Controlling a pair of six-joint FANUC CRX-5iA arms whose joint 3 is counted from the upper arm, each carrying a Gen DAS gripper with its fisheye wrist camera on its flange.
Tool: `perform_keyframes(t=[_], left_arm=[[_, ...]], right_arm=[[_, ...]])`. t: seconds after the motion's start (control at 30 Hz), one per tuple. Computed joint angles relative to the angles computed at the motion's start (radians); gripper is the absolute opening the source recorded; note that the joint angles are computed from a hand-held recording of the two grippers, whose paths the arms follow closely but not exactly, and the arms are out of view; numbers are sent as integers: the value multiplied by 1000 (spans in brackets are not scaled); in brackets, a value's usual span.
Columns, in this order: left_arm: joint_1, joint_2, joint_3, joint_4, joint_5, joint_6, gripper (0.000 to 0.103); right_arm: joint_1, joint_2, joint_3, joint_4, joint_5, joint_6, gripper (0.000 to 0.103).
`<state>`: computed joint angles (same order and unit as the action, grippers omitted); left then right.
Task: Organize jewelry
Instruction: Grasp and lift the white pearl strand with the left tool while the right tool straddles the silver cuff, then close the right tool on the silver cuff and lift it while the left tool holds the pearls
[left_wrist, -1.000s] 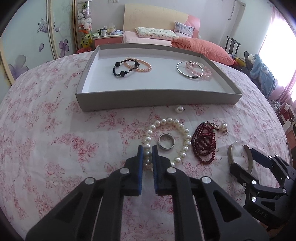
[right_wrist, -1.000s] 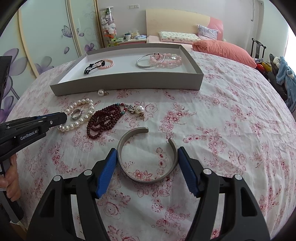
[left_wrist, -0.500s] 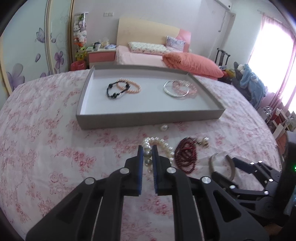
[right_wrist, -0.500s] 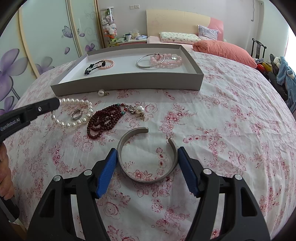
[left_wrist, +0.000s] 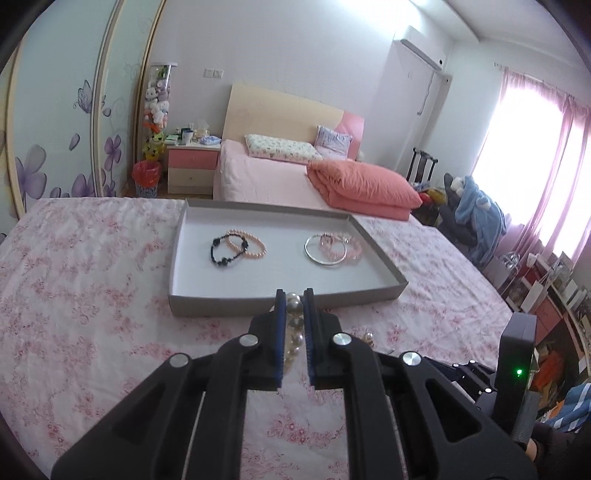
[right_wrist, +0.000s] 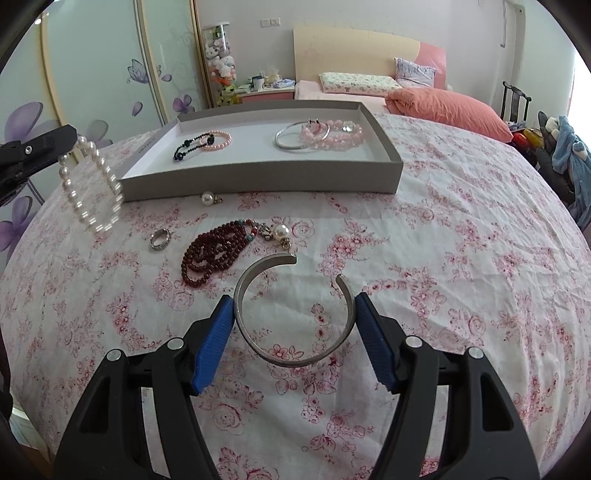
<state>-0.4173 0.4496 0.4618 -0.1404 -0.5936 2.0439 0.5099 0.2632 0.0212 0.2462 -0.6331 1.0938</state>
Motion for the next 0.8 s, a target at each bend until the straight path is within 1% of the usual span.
perform_keyframes(t=[0.2, 0.47, 0.57, 0.67, 0.77, 0.8], left_arm=[[6, -39, -43, -13, 27, 34, 10], [4, -79, -89, -50, 42, 76, 10], [4, -92, -104, -55, 49, 87, 10], [2, -101, -109, -70, 50, 101, 10], [-2, -110, -111, -89, 51, 118, 10], [-4, -114, -111, -98, 52, 125, 10]], right_arm=[[3, -24, -31, 32, 55, -21, 67], [7, -68, -99, 138, 158, -101, 67], [6, -85, -135, 213, 208, -161, 67], [0, -103, -184, 325, 272, -254, 67], [-17, -120, -238, 475, 343, -384, 67], [-30, -127, -263, 561, 377, -460, 67]])
